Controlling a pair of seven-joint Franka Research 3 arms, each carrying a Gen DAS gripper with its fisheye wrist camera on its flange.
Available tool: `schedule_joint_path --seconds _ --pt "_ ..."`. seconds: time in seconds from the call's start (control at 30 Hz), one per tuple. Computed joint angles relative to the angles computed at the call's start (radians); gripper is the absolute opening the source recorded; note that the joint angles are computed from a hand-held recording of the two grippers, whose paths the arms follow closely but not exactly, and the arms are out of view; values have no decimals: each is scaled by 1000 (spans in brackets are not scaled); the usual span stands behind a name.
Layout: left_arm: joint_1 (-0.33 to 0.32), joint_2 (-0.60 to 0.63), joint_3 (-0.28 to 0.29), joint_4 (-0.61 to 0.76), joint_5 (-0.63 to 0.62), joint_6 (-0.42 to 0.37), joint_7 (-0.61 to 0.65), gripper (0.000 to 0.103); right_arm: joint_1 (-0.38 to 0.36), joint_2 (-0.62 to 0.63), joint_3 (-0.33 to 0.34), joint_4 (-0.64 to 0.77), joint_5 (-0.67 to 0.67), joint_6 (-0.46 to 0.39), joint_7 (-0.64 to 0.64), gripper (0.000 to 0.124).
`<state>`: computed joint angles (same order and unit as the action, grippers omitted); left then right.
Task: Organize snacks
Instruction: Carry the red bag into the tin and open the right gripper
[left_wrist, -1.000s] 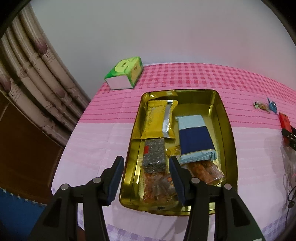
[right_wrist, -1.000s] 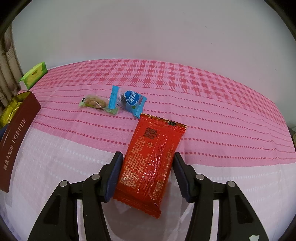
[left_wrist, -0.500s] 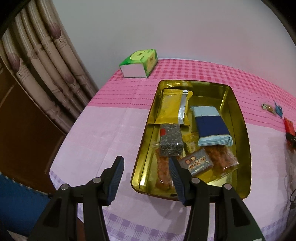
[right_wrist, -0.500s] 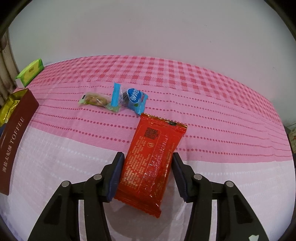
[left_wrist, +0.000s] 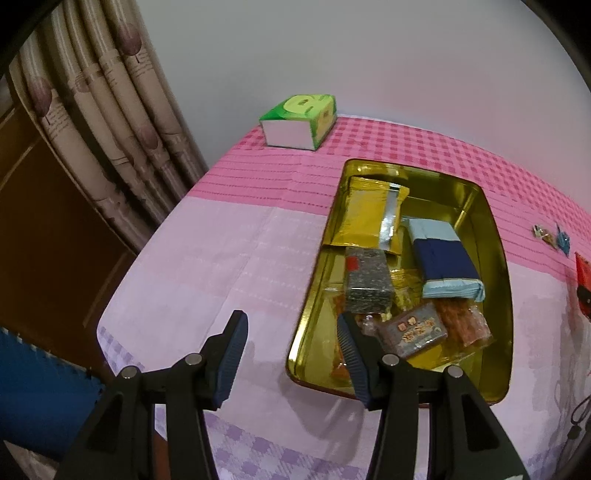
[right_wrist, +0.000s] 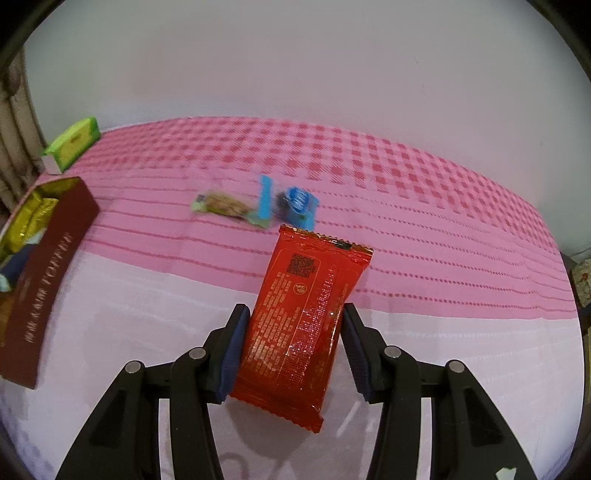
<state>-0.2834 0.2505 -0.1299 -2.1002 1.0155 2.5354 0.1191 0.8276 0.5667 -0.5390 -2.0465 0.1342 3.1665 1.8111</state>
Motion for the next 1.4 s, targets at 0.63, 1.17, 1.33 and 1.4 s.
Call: schedule_joint_path --seconds 0.63,1.17,1.33,1.4 --pt "17 -21 3 -23 -8 2 -38 55 -117 -87 319 88 -23 -32 -138 46" --pt "47 -42 4 -53 -28 25 -70 56 -148 24 453 258 -103 -145 -150 46" --pt "50 -42 5 -55 -37 32 -68 56 -154 51 466 297 -116 -165 -147 46" --pt "50 -42 5 -55 -36 30 -71 56 -176 61 493 314 -105 -176 -157 46"
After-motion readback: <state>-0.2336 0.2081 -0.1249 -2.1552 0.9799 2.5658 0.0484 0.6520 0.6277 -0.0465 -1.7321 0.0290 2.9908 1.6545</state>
